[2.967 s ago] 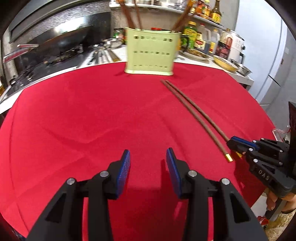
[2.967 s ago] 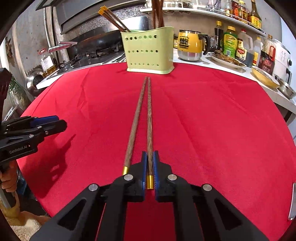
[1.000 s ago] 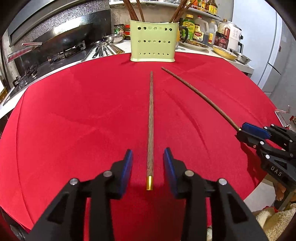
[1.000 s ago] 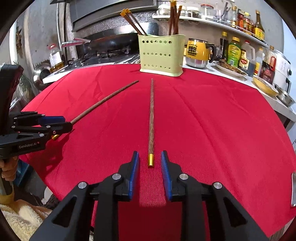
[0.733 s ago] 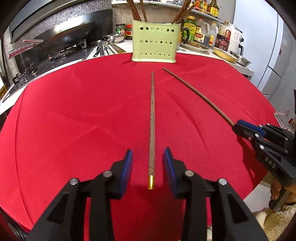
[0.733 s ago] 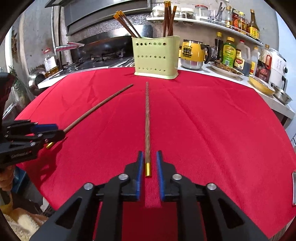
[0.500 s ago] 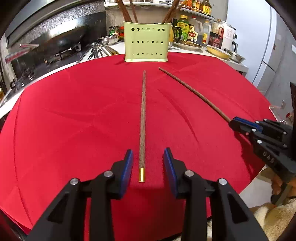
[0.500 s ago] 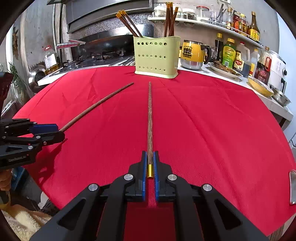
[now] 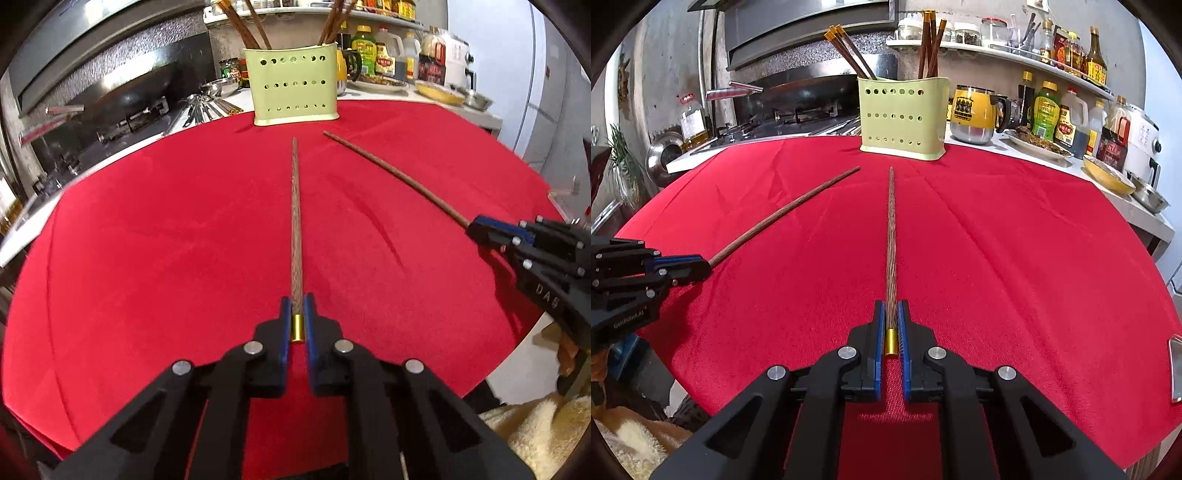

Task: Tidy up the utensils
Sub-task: 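Lift both held chopsticks off the cloth toward the green holder, then raise both chopsticks upright and carry them toward the green holder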

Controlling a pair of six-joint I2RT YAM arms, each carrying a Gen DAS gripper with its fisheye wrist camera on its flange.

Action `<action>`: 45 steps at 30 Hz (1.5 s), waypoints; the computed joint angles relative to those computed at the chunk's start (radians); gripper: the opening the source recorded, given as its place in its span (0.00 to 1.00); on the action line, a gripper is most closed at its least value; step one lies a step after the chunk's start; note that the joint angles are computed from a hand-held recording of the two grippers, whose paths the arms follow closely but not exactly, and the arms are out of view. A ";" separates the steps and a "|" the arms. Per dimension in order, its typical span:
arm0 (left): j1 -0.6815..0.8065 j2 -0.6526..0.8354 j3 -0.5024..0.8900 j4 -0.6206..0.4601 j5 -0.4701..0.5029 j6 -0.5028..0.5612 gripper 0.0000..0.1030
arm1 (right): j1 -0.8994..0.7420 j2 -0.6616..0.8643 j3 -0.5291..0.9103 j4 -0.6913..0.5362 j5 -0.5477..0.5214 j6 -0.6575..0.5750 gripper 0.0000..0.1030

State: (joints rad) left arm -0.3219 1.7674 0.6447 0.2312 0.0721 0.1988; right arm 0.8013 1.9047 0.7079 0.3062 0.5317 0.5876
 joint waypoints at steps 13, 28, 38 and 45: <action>0.089 -0.200 -0.018 0.056 0.108 -0.043 0.07 | 0.017 -0.237 -0.042 -0.070 0.064 -0.019 0.07; 0.129 -0.398 0.117 0.023 0.166 -0.064 0.07 | -0.056 -0.505 0.084 -0.148 0.128 -0.249 0.06; 0.135 -0.376 0.120 0.070 0.160 -0.066 0.07 | -0.102 -0.461 0.164 -0.133 0.115 -0.320 0.01; 0.162 -0.314 0.151 -0.001 0.192 -0.065 0.07 | -0.097 -0.444 0.142 -0.058 0.147 -0.355 0.02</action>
